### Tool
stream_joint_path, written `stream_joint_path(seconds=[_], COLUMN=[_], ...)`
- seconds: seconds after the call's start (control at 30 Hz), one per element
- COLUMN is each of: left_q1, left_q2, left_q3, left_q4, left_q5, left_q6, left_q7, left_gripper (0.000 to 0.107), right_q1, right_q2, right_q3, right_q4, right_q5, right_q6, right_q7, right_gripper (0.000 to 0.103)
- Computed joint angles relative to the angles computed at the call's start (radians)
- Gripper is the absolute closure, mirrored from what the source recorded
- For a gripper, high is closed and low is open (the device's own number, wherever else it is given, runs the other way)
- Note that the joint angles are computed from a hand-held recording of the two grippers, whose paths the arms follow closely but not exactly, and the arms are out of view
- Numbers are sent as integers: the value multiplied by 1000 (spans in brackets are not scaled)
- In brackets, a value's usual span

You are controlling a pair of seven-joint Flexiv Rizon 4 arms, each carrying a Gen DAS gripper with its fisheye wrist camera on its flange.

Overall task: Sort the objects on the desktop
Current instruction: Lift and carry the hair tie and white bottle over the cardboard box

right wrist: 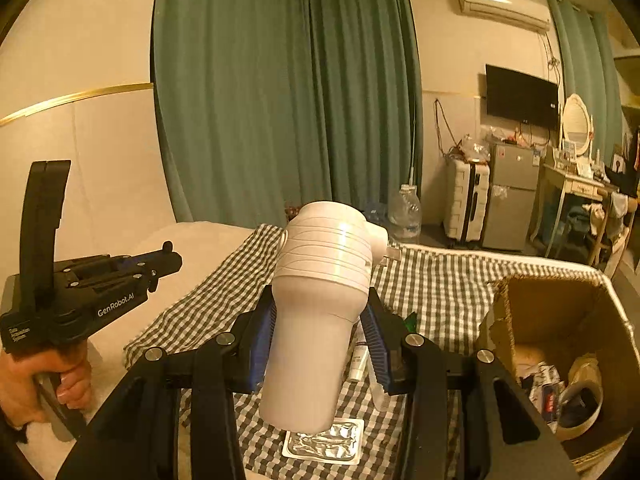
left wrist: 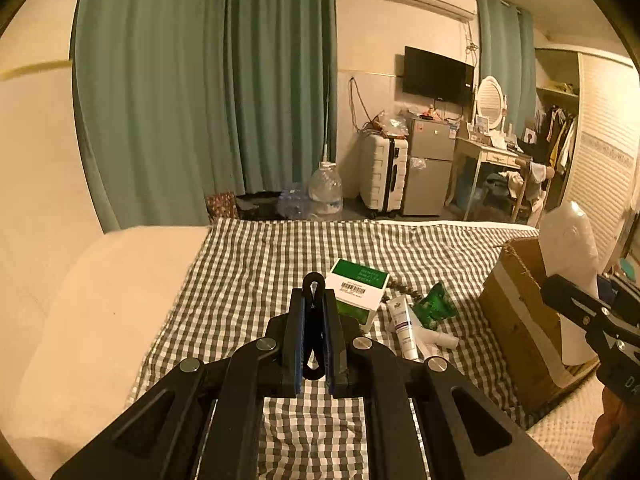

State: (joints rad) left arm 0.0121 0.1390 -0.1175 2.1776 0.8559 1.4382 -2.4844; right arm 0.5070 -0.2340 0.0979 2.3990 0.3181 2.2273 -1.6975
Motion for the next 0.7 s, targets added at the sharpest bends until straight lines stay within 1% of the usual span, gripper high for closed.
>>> stream_joint_path(seconds=[0.2,0.27,0.37,0.43,0.5,0.53,0.6,0.67,0.7], left_q1=[-28,-40,-64,-80,-102,-114,-138,-166,-179], left_q2=[41,50,47,40,28,22,9,-6,-15], left_q3=[-53,-69,-92,-122,-133,-137,-146,-139,-138], left_q4=[-38,-52,-84,-119,-148,-163,-192,-214,-228], left_q5=[3,-3,-25,-21,-16,-15,-3,-8,-8], left_q6=[-75,-88,-105,-138,-156,-167,-188,-197,-203], left_q7=[1,-3,11,3,-7,-10,-24,-28,-32], left_gripper=[99,99,99,99,99,99,99,99,99], right_q1=[-8,-29,-69,-98,-134,-167,-197,-237,-245], right_q2=[60,84,127,145,166,159,175,187,196], right_q3=[-8,-2,2,15,25,26,34,38,42], right_q4=[14,21,26,37,48,52,66,84,92], right_q5=[46,49,54,49,24,-26,-52,-108,-107], right_q6=[9,8,-24,-19,-17,-7,3,28,37], right_q7=[-49,-58,-69,-72,-66,-36,-19,28,28], right_gripper=[62,62,62,62,62,62,62,62,62])
